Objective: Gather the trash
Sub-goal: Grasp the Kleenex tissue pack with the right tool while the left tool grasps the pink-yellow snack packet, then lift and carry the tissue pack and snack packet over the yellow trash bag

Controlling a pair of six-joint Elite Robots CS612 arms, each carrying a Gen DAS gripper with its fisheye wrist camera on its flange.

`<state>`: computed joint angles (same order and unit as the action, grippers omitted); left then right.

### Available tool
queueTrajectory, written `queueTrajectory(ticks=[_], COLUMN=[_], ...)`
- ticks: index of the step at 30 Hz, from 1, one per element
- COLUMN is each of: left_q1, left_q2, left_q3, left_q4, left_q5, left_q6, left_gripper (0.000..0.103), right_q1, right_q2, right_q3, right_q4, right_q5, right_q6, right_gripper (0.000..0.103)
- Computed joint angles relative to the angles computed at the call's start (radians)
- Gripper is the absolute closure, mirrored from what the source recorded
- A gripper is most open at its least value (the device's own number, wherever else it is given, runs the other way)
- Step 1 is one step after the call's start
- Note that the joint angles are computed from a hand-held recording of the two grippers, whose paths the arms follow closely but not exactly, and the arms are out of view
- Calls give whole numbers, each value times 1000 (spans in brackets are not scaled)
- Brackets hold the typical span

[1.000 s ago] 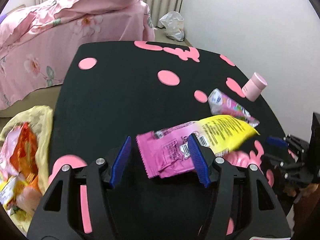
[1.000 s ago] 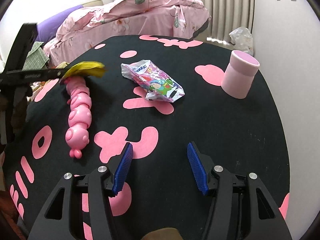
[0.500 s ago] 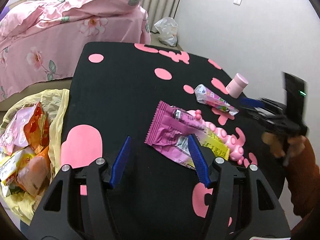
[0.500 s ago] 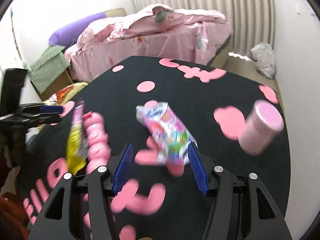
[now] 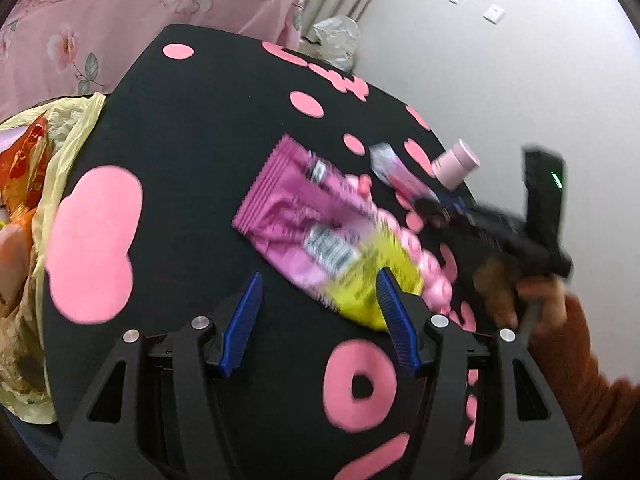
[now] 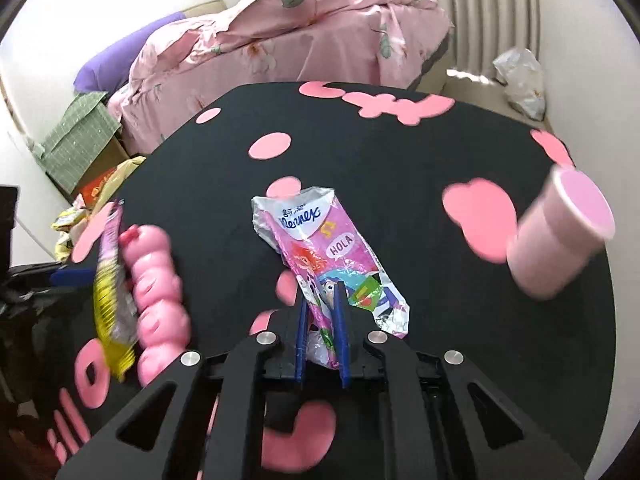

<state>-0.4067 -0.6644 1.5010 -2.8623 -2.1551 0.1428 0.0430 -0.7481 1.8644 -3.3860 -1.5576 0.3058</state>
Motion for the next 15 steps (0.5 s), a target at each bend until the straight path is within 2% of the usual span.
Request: queueTrajectory(ticks=[4, 5, 8, 11, 15], left_q1=[-11, -16, -38, -65, -62], left_q2=[14, 15, 13, -6, -21], left_q3=[-18, -19, -4, 39, 57], left_q4=[-41, -50, -73, -130, -100], left_q5=[-13, -17, 19, 129, 145], left_q6=[-88, -101, -109, -81, -78], left_gripper=[42, 41, 41, 41, 41], right_q1=[44, 51, 61, 67, 65], right_q2=[-18, -20, -21, -21, -25], right_q3=[47, 56, 75, 90, 108], right_q4=[-39, -51, -74, -115, -160], right_q5=[-147, -164, -187, -212, -198], right_q6=[31, 42, 91, 137, 185], right_gripper=[92, 92, 92, 92, 92])
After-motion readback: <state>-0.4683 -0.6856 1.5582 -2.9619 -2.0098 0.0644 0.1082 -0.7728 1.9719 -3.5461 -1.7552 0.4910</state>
